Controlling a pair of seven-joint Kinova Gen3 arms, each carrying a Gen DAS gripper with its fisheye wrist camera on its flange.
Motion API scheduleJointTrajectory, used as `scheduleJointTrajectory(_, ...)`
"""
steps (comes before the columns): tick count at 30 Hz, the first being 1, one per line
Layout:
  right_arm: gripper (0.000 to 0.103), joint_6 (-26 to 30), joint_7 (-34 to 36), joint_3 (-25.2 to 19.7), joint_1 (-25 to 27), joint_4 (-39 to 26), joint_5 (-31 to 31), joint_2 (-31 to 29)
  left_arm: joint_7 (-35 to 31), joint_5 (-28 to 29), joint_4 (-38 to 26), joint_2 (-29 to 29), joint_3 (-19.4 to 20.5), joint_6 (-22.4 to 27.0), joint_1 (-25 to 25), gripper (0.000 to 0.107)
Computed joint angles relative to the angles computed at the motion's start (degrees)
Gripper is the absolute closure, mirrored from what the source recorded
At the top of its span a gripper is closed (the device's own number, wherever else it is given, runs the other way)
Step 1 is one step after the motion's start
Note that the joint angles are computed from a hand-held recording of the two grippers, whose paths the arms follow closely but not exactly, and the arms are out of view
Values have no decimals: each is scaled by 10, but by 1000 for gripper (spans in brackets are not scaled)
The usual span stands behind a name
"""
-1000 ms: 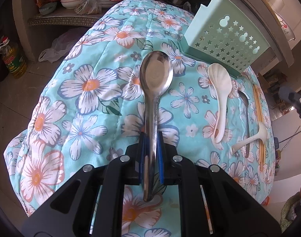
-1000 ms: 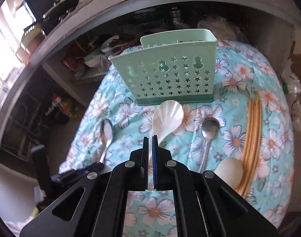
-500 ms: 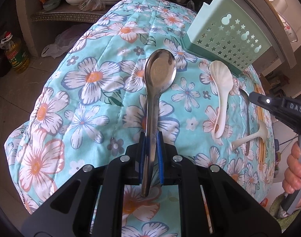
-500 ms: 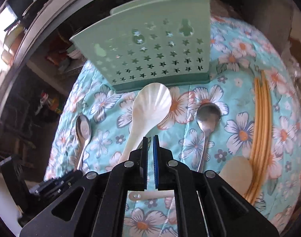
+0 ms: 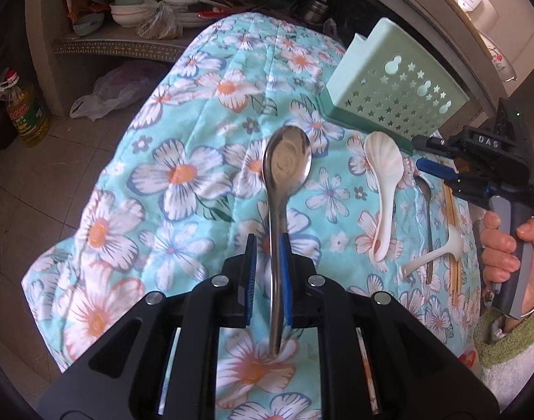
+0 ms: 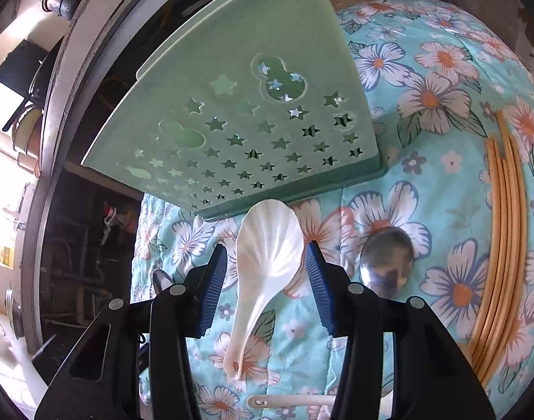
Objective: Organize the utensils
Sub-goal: 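Lift the metal spoon with the left tool while the right tool lifts the paddle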
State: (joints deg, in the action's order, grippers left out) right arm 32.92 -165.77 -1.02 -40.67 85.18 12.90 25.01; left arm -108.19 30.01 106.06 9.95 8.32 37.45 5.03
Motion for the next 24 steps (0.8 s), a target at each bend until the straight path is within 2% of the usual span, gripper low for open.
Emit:
scheduleJointTrajectory(6, 57, 31, 97, -34, 43, -38, -37, 25, -70, 26, -95, 47, 11, 56, -31, 77)
scheduleJointTrajectory(13, 57, 4, 180, -48, 72, -36, -87, 39, -135, -6, -224, 144, 32, 147, -31, 77)
scheduleJointTrajectory(18, 57, -3, 227, -49, 81, -38, -107, 44, -141, -51, -278, 186, 30, 185, -5, 77)
scheduleJointTrajectory(24, 60, -18, 265, -51, 92, -37, -128, 50, -139, -49, -330, 230, 36, 228, -10, 78)
